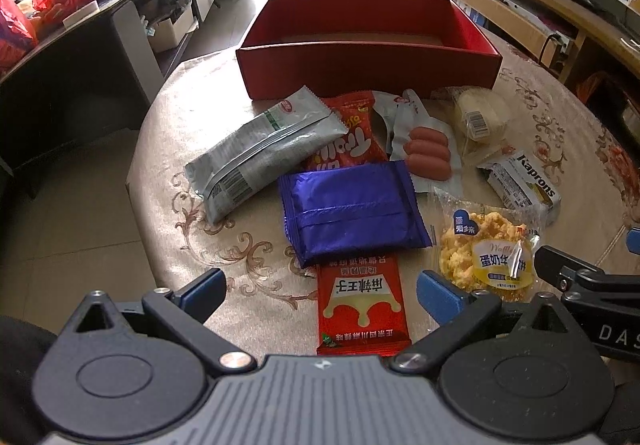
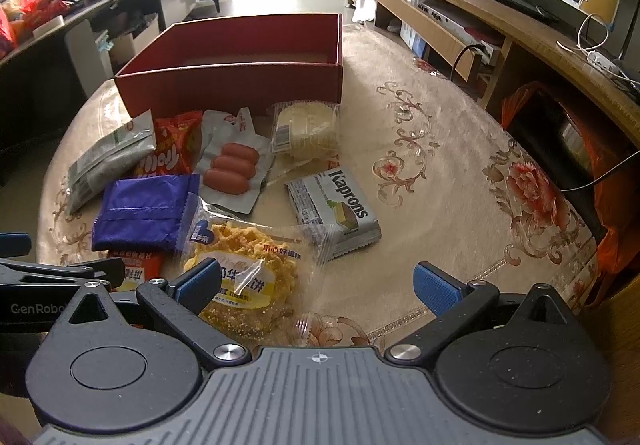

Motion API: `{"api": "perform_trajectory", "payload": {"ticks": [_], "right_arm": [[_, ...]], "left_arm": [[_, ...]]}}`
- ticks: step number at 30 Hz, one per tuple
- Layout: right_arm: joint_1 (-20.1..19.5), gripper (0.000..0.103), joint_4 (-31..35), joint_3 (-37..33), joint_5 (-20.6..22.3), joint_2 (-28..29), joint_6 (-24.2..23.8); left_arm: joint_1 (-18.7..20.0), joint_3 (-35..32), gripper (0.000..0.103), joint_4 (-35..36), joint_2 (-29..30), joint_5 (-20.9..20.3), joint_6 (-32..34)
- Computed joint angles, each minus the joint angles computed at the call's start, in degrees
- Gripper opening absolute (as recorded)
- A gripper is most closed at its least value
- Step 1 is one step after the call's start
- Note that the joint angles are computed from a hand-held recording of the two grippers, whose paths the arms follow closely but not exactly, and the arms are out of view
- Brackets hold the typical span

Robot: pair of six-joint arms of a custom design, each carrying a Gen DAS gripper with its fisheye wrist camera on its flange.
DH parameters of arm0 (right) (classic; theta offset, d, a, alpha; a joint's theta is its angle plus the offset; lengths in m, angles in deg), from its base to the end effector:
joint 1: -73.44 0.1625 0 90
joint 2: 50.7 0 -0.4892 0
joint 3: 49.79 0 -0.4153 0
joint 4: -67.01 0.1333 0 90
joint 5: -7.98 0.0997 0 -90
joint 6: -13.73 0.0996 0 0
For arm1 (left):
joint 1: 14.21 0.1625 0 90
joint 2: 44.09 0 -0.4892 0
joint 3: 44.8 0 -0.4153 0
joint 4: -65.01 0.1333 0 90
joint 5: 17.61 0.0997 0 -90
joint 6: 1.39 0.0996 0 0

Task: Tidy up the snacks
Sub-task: 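Move both tools toward the snacks in front of the red box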

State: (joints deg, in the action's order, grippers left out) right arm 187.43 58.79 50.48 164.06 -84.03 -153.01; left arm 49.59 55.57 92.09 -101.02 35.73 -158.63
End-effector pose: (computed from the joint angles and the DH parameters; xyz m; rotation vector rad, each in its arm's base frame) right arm 0.2448 -0.4462 -0.0371 -0.1772 -2.0439 0.9547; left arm -0.0483 -0.5348 0.1783 0.8983 2.3130 -0.4497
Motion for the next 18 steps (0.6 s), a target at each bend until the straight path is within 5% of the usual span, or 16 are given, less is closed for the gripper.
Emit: {"api": "perform_trajectory", "payload": {"ticks": [18], "right_arm": [[-0.2, 0.103, 1.6, -0.4, -0.3, 0.3, 1.1]], "left_arm": [[-0.1, -0.2, 0.099, 1.1, 0.4, -0.2, -1.0]]}}
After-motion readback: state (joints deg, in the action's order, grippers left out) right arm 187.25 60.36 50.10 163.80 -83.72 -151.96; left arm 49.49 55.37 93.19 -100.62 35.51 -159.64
